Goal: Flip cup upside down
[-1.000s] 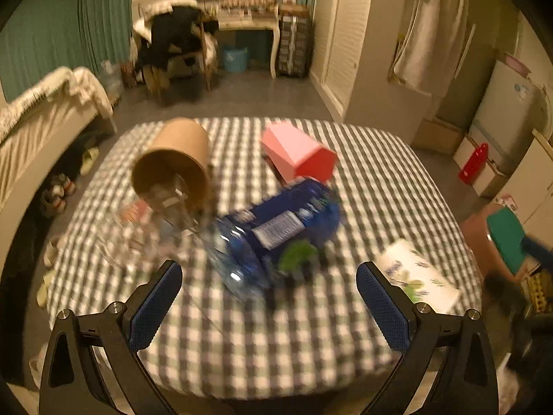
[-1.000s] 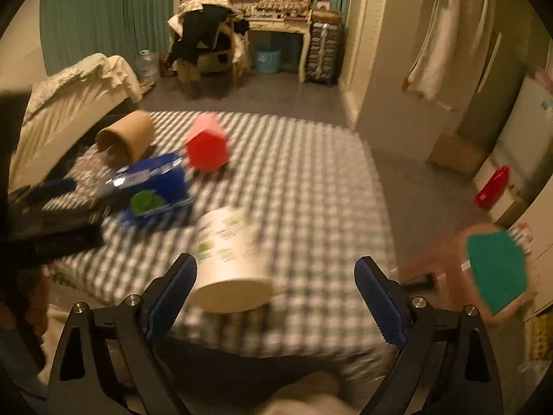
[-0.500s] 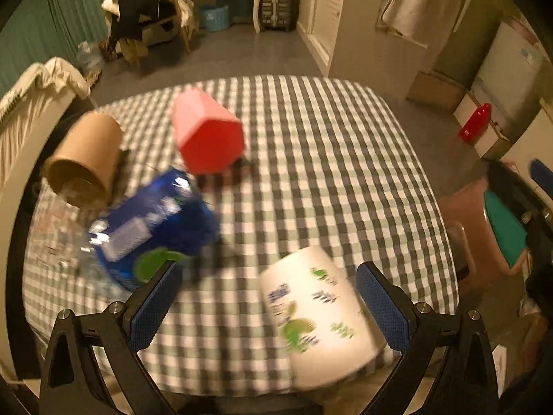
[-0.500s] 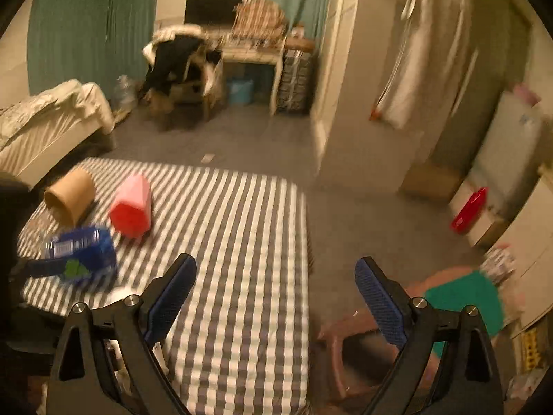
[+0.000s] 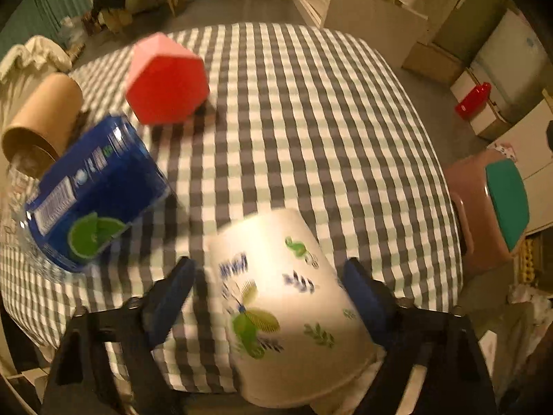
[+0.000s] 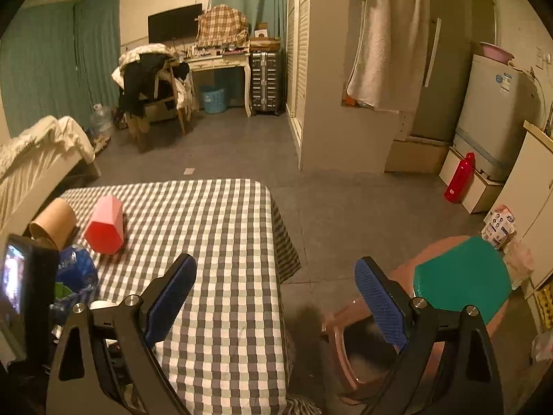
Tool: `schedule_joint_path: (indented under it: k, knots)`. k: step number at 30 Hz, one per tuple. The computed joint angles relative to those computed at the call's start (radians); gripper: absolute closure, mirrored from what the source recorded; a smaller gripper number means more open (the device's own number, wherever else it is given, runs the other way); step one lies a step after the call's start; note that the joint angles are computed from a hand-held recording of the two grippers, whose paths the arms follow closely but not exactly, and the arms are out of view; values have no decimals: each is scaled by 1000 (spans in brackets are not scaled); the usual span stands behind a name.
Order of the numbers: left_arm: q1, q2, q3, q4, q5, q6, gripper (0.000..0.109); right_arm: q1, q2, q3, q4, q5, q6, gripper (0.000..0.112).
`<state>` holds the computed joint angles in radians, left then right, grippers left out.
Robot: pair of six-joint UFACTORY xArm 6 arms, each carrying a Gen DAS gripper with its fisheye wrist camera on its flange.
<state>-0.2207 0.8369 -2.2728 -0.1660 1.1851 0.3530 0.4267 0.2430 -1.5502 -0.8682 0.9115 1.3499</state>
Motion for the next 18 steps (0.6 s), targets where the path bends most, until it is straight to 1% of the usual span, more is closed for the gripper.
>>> schedule_joint_path:
  k: [1,4,6,8,11,12,14,18]
  knots:
    - [0,11,-21,3,19,-1,36,2,-8,11,-6,-5,9,19]
    - [-5,-15,10,20,-18,13,42,2,-31,37,-15,-21,21,19]
    - [-9,-32,20,14,-45,28,42,4,-36,41,-22,-24,28,19]
    - [-16,-24,-7,8,-56,29,42,4,-41,45,-29,-29,39,19]
    - [-24,-3,-48,-25,-101,46,43,1,-46,53,-36,-39,60,19]
    - [-27,8,-61,-50,-136,58,43,0,-50,58,-39,-41,68,19]
    - [-35,3,-37,-64,-223,74,43,-5,-58,71,-48,-44,89,19]
    - [-73,59,-33,-76,-463,105,43,-19,-79,103,-56,-42,132,19]
